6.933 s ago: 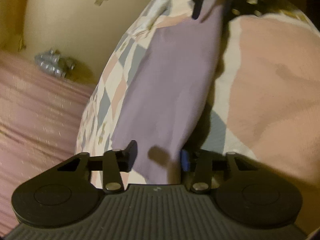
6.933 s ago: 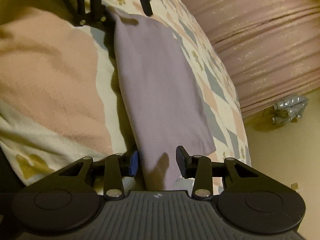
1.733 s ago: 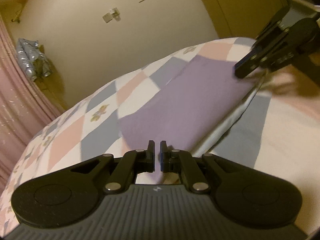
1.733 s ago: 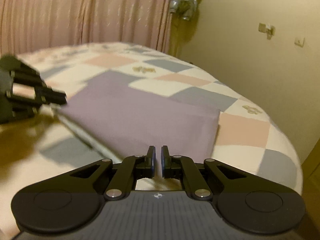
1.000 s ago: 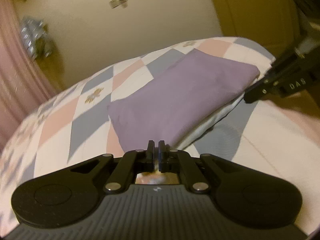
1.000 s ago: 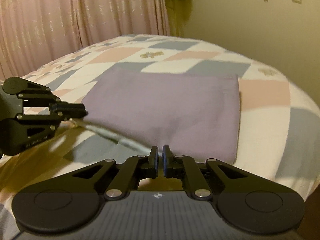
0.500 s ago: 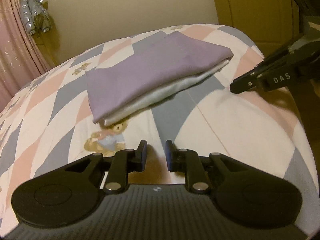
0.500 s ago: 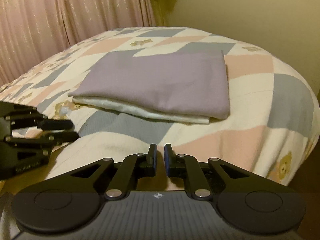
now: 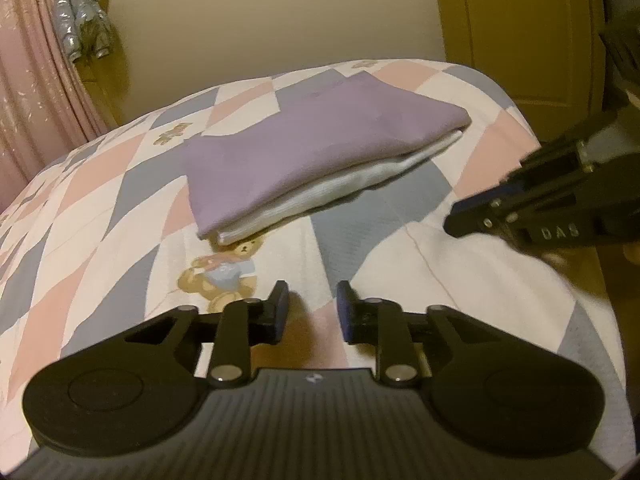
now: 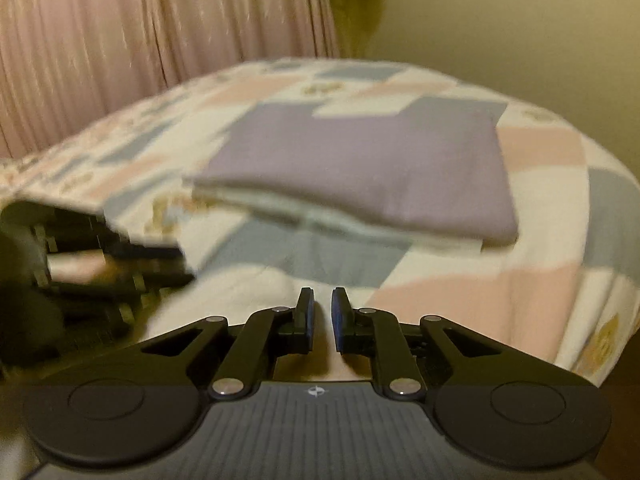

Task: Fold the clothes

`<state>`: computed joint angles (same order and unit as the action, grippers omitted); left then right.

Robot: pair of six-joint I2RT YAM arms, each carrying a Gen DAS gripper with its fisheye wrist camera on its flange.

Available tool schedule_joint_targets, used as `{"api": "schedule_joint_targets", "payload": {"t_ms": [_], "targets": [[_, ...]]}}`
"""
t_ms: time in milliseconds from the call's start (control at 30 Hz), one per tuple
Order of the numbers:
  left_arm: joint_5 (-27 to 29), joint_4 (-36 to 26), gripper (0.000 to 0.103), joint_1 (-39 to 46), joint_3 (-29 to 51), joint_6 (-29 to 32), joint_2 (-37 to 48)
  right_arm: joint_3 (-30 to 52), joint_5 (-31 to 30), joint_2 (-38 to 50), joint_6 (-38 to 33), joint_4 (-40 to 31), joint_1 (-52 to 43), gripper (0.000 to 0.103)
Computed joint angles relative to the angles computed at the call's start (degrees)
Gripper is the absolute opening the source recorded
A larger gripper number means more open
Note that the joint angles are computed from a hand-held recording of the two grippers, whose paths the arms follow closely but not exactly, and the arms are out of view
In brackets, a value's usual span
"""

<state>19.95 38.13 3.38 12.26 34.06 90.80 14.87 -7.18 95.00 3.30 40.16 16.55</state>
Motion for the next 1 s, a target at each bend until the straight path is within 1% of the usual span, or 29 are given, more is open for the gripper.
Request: {"api": "schedule_joint_targets", "payload": {"t_ms": [33, 100, 167, 267, 400, 467, 567, 667, 700, 767, 833, 900, 933, 1000], "targets": [[0.14, -0.55, 0.027, 0.24, 0.02, -0.26, -0.64, -0.52, -0.01, 0.84, -0.04, 1.44, -0.03, 0.015], [0.47, -1.66, 0.029, 0.66, 0.03, -0.75, -2.15, -0.60, -0.70, -0.37, -0.07, 0.00, -0.50, 0.015], [0.59, -2.55, 0.029, 0.83, 0.29, -0.97, -3.74, -0.93, -1.16, -4.16, 0.45, -2.79, -0.75, 0.015], [1.19, -4.13, 0.029, 1.01, 2.33, -1.44, -5.49, -2.35, -1.36, -8.54, 0.34, -2.73, -1.48, 0.016], [1.25, -3.77, 0.030, 0.36, 7.43, -2.54, -3.67, -0.38, -1.70, -11.11, -2.23, -6.18, -3.49, 0.016], [0.90, -3.28, 0.030, -0.42, 11.46, -2.67, -0.24, 0.72, -2.17, -11.21, -3.57, -6.48, -4.61, 0.017], [0.93, -3.86, 0.030, -1.34, 18.89, -2.94, 5.68, 3.22, -3.18, -8.33, -4.53, -5.00, -5.99, 0.017], [2.34, -7.29, 0.029, -1.91, 27.65, -3.89, 13.01, 6.65, -4.45, -3.48, -5.24, -3.32, -6.81, 0.017], [2.33, -7.93, 0.028, -2.12, 30.37, -4.24, 15.64, 7.87, -4.82, -1.68, -5.49, -2.78, -6.92, 0.017], [2.28, -10.11, 0.020, -2.34, 36.26, -5.27, 20.81, 10.13, -5.43, 1.88, -6.06, -1.57, -7.22, 0.017], [1.52, -11.89, 0.019, -2.24, 41.49, -6.40, 25.17, 11.72, -5.83, 4.91, -6.56, -0.23, -7.71, 0.017], [0.89, -12.89, 0.019, -1.97, 45.11, -6.92, 28.20, 12.79, -6.36, 7.26, -7.34, 0.66, -8.67, 0.021], [0.39, -12.70, 0.019, -2.01, 46.00, -7.00, 29.14, 13.30, -6.58, 8.36, -7.85, 1.07, -9.18, 0.024], [-0.16, -12.75, 0.019, -2.07, 47.59, -7.39, 30.62, 13.83, -7.42, 9.92, -8.68, 1.76, -10.54, 0.025]]}}
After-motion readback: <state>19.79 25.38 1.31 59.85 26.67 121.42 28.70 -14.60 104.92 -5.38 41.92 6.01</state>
